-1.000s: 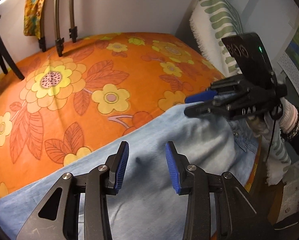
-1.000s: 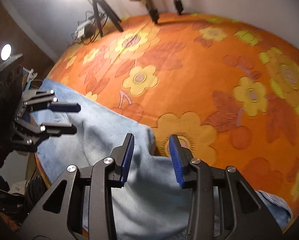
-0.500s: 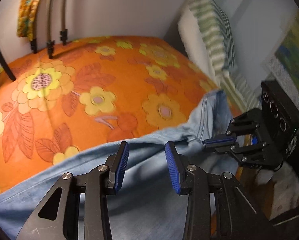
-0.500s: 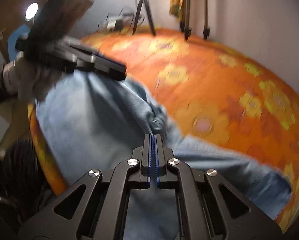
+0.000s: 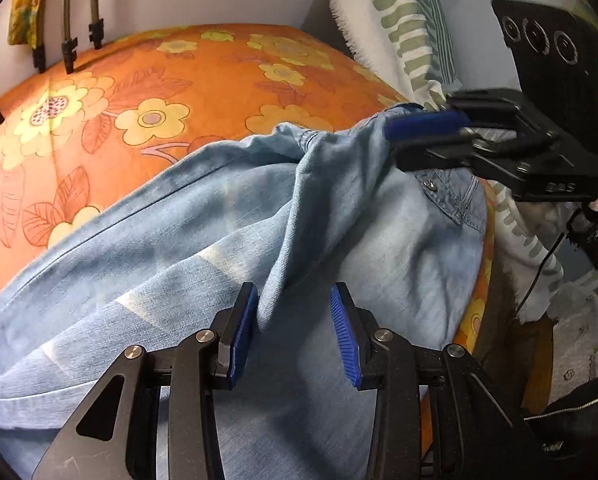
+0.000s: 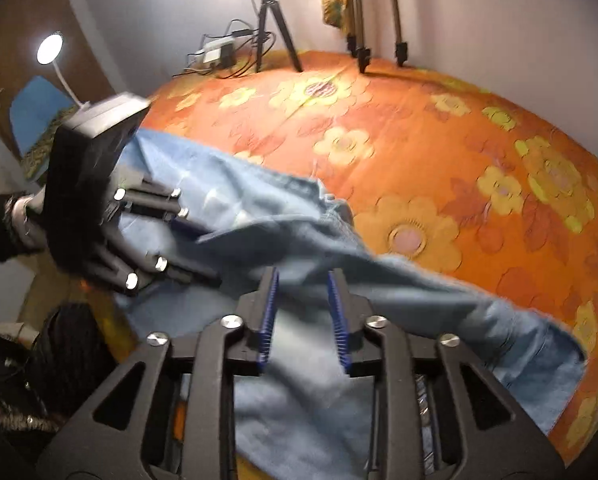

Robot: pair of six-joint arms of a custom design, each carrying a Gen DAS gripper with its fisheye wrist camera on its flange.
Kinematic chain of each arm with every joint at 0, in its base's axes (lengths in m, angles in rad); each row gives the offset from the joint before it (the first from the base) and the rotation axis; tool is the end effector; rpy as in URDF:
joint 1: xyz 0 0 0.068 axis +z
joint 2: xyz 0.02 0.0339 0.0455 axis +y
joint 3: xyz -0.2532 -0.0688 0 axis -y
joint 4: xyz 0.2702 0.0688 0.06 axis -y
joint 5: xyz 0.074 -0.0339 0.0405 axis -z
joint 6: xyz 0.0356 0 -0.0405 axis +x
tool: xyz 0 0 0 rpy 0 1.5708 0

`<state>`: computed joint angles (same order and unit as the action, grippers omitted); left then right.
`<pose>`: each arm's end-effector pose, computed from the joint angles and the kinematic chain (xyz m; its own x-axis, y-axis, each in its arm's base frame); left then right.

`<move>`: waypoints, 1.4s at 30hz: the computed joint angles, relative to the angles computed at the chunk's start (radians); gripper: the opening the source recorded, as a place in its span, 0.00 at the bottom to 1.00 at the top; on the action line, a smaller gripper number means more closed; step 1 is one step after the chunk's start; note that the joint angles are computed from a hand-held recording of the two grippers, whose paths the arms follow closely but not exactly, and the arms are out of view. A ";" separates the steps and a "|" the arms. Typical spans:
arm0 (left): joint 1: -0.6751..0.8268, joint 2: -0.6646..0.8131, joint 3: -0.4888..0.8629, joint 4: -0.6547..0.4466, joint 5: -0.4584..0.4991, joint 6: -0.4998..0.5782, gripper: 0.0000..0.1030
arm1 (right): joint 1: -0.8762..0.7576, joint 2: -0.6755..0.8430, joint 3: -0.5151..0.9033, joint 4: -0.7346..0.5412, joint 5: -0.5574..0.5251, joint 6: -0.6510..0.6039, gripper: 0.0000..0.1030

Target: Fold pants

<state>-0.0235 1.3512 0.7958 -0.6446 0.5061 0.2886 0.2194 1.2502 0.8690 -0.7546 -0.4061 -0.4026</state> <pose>0.2637 -0.0235 0.1711 -0.8374 0.2687 -0.4760 0.4532 0.8280 -0.3300 0.2490 0.0699 0.2122 -0.6724 -0.5187 -0.5281 -0.6802 0.7143 0.1645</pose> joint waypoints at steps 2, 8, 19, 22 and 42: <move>0.004 0.002 0.000 0.003 0.008 -0.005 0.35 | 0.043 0.033 0.019 0.028 0.062 0.019 0.28; 0.012 -0.010 -0.014 0.002 0.016 0.006 0.35 | 0.078 0.251 0.155 0.055 0.087 0.050 0.40; 0.101 -0.150 -0.033 0.014 -0.020 0.026 0.35 | 0.089 0.307 0.151 0.115 0.085 0.020 0.12; 0.231 -0.218 -0.032 -0.043 0.030 0.083 0.35 | 0.043 0.289 0.165 0.138 0.047 0.050 0.10; 0.495 -0.215 -0.083 -0.171 0.030 0.235 0.35 | -0.021 0.267 0.185 0.216 0.134 0.185 0.18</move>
